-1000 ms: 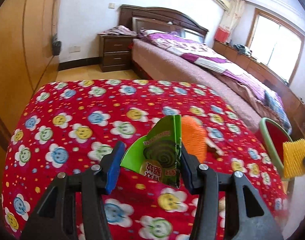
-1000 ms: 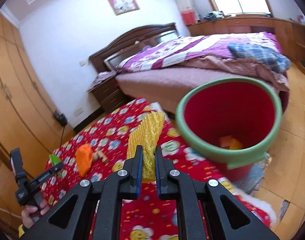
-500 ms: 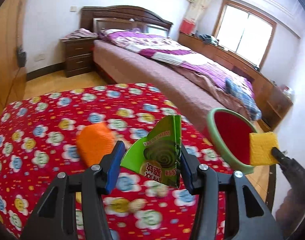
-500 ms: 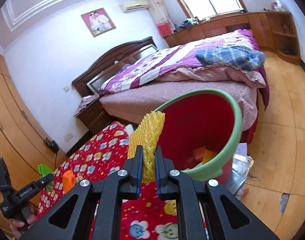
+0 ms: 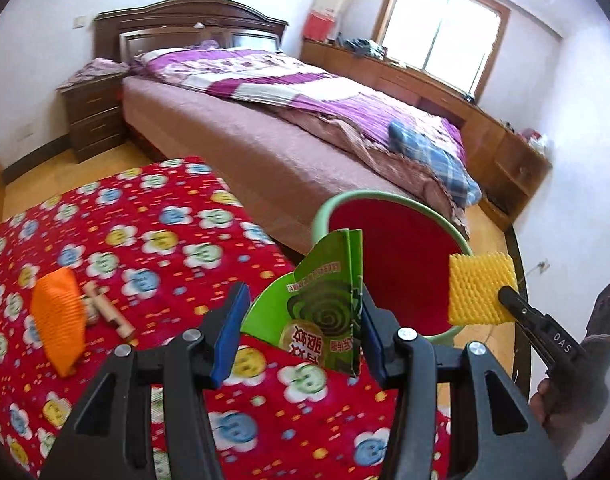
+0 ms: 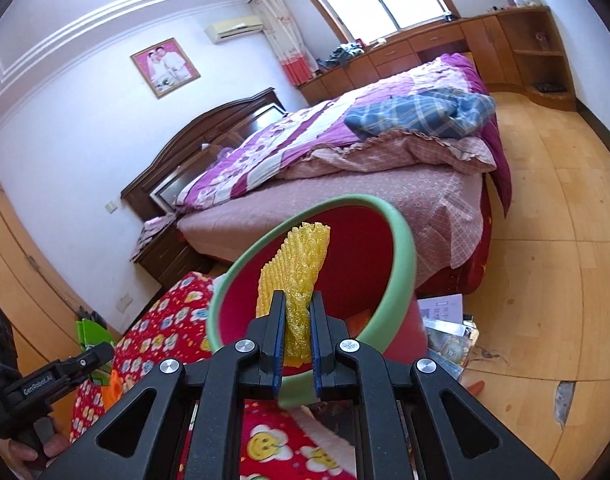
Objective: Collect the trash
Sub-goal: 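Carry the green packet and yellow foam mesh over the red bin with both tools, then open the right tool to drop the foam mesh while the left tool drops the packet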
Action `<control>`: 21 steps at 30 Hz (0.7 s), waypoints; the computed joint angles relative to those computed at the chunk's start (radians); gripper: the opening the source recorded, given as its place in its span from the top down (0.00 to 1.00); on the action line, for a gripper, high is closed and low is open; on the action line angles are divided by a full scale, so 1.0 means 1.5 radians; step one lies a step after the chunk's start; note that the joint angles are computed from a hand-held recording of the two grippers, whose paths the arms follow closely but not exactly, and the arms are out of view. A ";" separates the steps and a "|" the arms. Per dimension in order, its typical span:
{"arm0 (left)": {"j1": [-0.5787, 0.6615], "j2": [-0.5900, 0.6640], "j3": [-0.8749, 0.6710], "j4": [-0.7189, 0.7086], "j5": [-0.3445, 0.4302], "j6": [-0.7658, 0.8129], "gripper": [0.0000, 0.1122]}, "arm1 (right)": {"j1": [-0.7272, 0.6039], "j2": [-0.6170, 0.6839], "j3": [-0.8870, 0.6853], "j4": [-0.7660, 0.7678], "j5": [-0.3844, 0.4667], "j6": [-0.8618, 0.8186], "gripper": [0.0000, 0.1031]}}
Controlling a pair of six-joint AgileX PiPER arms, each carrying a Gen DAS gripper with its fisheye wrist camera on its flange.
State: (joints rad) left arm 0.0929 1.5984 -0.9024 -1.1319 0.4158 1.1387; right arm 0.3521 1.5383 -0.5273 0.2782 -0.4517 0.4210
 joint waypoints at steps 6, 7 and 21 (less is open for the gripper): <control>-0.079 0.047 -0.047 0.059 -0.030 -0.071 0.53 | -0.045 0.040 -0.009 -0.097 -0.012 0.089 0.90; -0.092 0.058 -0.058 0.067 -0.033 -0.081 0.53 | -0.049 0.045 -0.012 -0.102 -0.013 0.093 0.90; -0.176 0.154 -0.141 0.145 -0.052 -0.159 0.48 | -0.083 0.089 -0.042 -0.169 -0.002 0.117 0.83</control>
